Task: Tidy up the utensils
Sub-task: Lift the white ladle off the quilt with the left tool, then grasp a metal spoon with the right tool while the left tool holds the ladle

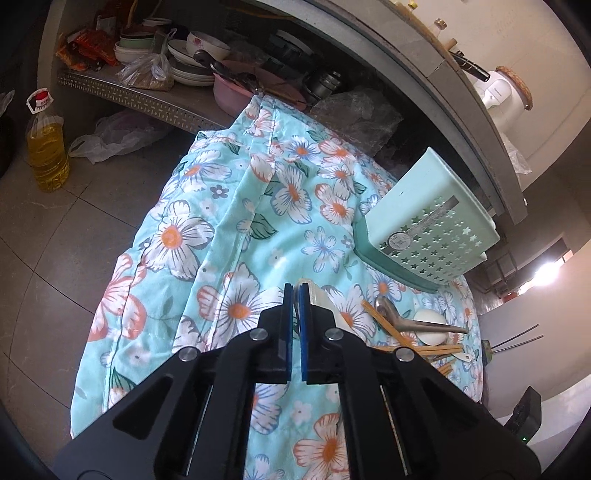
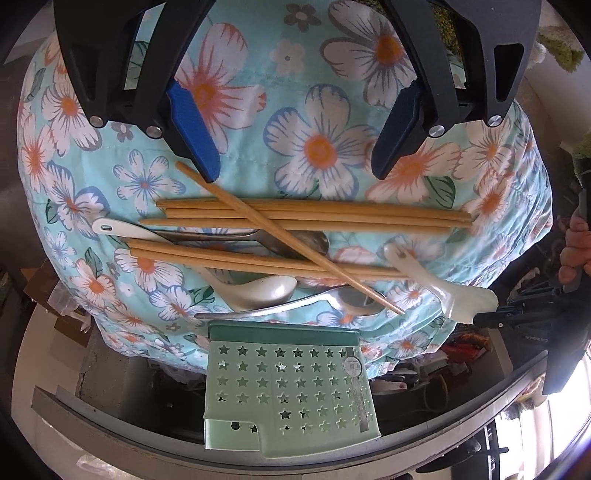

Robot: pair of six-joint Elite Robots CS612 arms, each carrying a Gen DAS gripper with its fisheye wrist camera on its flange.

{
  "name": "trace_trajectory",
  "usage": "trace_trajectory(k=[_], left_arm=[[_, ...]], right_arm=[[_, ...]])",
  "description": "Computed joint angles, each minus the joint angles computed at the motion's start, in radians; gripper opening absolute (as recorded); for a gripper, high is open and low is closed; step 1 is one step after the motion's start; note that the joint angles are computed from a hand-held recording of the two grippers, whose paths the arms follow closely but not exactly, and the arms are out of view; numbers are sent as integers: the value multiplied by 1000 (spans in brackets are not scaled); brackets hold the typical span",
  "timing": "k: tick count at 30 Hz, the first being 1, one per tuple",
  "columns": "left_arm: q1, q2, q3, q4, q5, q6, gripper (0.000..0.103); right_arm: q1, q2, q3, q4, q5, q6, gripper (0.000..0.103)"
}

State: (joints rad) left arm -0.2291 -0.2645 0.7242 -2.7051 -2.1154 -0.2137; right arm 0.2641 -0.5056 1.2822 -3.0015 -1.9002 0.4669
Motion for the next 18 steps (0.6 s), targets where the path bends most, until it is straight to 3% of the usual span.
trace_trajectory(k=[10,18], left_arm=[[22,-28,87,-209,-4,-155,1],[37,-16,100,-318,18,-316,1]], right_arm=[[20,-3,-7,-124,-63,-133,59],[8,46,-137,-118,-56,-282,40]])
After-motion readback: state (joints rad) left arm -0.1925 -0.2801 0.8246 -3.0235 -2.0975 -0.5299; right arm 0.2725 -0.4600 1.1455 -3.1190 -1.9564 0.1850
